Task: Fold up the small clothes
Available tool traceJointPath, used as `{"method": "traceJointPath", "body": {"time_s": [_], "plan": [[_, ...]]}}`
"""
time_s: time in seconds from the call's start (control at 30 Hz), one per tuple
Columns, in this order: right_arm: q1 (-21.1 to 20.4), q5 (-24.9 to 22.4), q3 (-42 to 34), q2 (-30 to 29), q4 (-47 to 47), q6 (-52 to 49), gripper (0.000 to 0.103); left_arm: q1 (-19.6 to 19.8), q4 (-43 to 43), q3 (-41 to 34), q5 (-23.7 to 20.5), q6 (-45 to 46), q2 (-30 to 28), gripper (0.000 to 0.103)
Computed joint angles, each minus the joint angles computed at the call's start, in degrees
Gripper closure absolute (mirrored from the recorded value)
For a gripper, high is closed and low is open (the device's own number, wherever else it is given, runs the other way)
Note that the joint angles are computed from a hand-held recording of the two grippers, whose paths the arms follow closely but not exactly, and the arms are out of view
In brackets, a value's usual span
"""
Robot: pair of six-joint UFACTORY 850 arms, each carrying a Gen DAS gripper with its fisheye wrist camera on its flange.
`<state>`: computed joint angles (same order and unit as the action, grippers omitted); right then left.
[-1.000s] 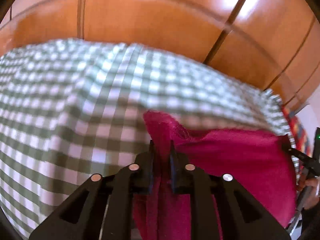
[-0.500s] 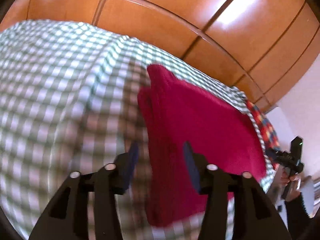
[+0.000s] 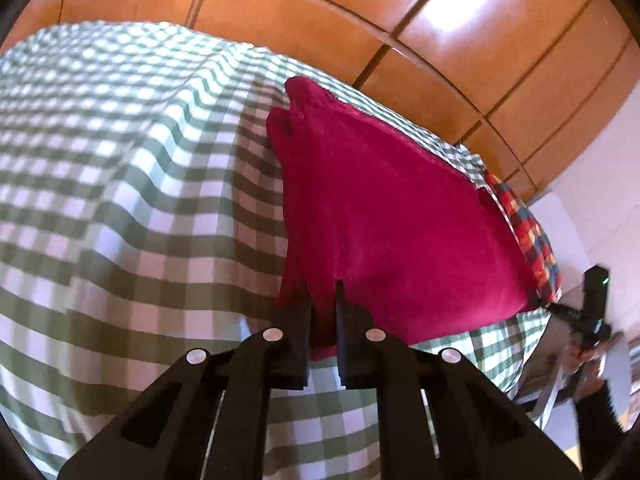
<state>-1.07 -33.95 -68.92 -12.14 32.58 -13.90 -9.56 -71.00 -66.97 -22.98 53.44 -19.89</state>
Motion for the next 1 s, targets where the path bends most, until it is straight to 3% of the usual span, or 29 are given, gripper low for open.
{"method": "traceJointPath", "body": {"time_s": [0.1, 0.27, 0.33, 0.4, 0.43, 0.47, 0.6, 0.7, 0.9, 1.0], "plan": [[0.4, -1.1, 0.5, -0.7, -5.0, 3.3, 0.096, -0.4, 8.0, 0.5, 0.4, -5.3, 0.4, 0.095], [0.4, 0.2, 1.9, -2.1, -3.6, 3.6, 0.096, -0.2, 6.5, 1.5, 0.3, -6.5, 0.7, 0.094], [0.3, -0.5, 1.5, -2.0, -4.4, 3.6, 0.094, -1.1, 11.5, 1.9, 2.7, -10.6, 1.9, 0.082], [0.1, -1.4, 0.4, -2.1, -5.8, 4.7, 0.072, -1.8, 18.1, 1.7, 4.7, -16.9, 2.4, 0.075], [0.5, -0.4, 0.3, -1.8, -9.0, 8.0, 0.049, -2.0, 19.7, 1.9, 6.1, -18.7, 3.0, 0.073], [0.8, 0.8, 0.4, -1.1, -12.6, 11.5, 0.041, -2.0, 20.5, 1.9, 6.8, -19.8, 3.3, 0.072], [2.1, 4.9, -2.0, -1.1, -17.8, 16.6, 0.041, -2.0, 21.5, 0.1, 9.0, -21.1, 2.8, 0.063], [3.7, 7.0, -5.6, -3.8, -18.9, 17.8, 0.034, -1.7, 22.5, -4.3, 8.9, -23.1, -0.3, 0.057], [6.3, 7.8, -16.1, -13.1, -23.7, 24.9, 0.034, -0.2, 15.1, -13.8, 4.8, -20.7, -7.4, 0.059], [6.7, 8.0, -19.9, -16.5, -27.8, 30.2, 0.033, -0.2, 19.5, -19.2, 2.6, -25.5, -11.4, 0.062]]}}
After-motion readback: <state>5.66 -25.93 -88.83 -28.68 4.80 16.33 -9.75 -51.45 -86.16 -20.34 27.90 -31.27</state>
